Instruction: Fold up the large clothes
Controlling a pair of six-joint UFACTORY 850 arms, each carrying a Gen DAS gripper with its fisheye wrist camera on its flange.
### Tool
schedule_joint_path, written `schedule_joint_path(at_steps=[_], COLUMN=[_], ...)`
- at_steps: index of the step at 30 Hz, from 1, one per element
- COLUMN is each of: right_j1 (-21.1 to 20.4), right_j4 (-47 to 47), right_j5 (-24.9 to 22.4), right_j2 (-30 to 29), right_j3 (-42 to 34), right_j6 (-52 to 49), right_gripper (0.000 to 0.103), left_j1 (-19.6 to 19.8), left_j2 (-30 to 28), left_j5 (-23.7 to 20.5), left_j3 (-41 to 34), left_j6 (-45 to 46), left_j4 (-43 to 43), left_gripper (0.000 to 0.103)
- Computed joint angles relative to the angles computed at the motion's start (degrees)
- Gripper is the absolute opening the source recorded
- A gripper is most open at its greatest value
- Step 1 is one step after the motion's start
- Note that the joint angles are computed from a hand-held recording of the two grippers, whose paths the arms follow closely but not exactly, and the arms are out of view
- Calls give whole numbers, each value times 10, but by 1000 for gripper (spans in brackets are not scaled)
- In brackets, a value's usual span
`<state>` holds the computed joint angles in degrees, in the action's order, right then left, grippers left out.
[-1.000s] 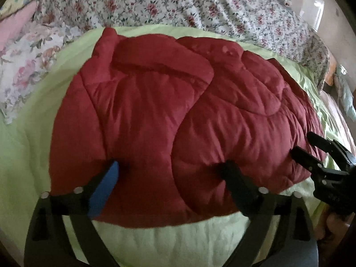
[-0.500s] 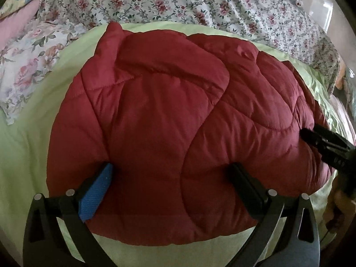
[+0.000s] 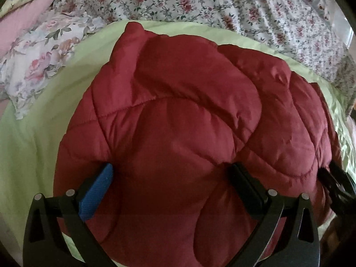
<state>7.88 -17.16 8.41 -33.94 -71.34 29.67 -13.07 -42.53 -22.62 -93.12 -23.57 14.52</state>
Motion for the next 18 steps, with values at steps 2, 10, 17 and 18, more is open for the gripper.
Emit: schedule_joint_path(at_steps=[2,10,17,18], right_j1=[-2,-1,-1,-1], right_j4=[-20,58,72,77], right_j5=[7,45,49,48], right_j2=[0,-6,2,4], right_j3=[3,10,19,21], right_j6=[17,-86,-95,-98], right_gripper=[82,86,86,86], left_j1=[-3,-6,-8,-9], left_j2=[-2,-7,1,4], left_j5=[1,5,23,29], left_j3=[2,-1,17,23], left_j6=[-34,-82,-129,-137], left_j4=[29,69,116,127], left_gripper=[103,103,103,103])
